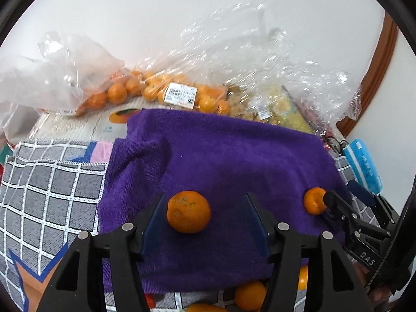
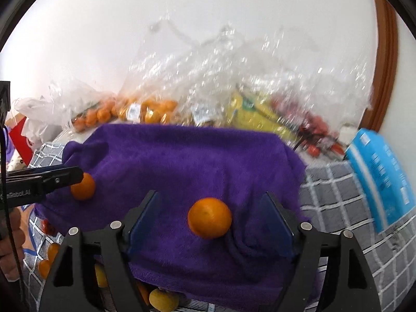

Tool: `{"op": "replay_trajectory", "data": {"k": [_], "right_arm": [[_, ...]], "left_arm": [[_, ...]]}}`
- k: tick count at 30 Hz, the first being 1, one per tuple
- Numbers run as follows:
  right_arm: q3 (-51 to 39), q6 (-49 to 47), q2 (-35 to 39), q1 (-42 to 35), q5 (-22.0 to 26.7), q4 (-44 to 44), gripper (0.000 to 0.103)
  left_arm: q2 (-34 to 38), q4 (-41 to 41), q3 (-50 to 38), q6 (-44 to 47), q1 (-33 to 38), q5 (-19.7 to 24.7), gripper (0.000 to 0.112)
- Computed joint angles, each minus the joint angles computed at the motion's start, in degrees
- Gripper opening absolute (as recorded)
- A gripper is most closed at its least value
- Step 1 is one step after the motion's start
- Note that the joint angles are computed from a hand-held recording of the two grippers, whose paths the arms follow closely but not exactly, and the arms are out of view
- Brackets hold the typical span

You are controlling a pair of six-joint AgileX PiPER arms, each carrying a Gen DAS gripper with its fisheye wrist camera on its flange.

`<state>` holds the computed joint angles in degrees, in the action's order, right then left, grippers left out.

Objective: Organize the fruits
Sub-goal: 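Open both tools to drop the oranges onto the purple towel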

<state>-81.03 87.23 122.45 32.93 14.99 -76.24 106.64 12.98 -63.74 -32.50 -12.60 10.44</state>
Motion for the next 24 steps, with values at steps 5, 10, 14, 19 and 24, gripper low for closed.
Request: {"op": "replay_trajectory", "data": {"k": [5, 10, 14, 19, 24], "right_arm": [[-0.26, -9.38, -3.58, 2.08, 5.61, 12.04, 0.09], [6.45, 5.4, -8.9, 6.48, 9.54, -0.63, 0.091], [10.73, 8.27, -12.43, 9.4, 10.92, -1.7, 0.091], [18.89, 22.39, -17.32, 10.35, 5.13, -12.78, 0.091], [23.17, 29.6, -18.86, 11.62, 3.79, -16.11, 0.089]], "left_arm": [[-5.64, 16.81, 3.71, -16.37, -1.55, -0.7, 0.058], [-12.26, 32.74, 9.37, -30.94, -3.48, 0.38, 0.058], [-17.21, 24.28, 13.42, -22.44, -2.72, 1.1, 0.058], [-22.53, 18.81, 18.81, -17.16, -1.0, 1.35, 0.058], [-25.24, 6.7, 22.88, -5.48, 1.55, 1.23, 0.058]]}}
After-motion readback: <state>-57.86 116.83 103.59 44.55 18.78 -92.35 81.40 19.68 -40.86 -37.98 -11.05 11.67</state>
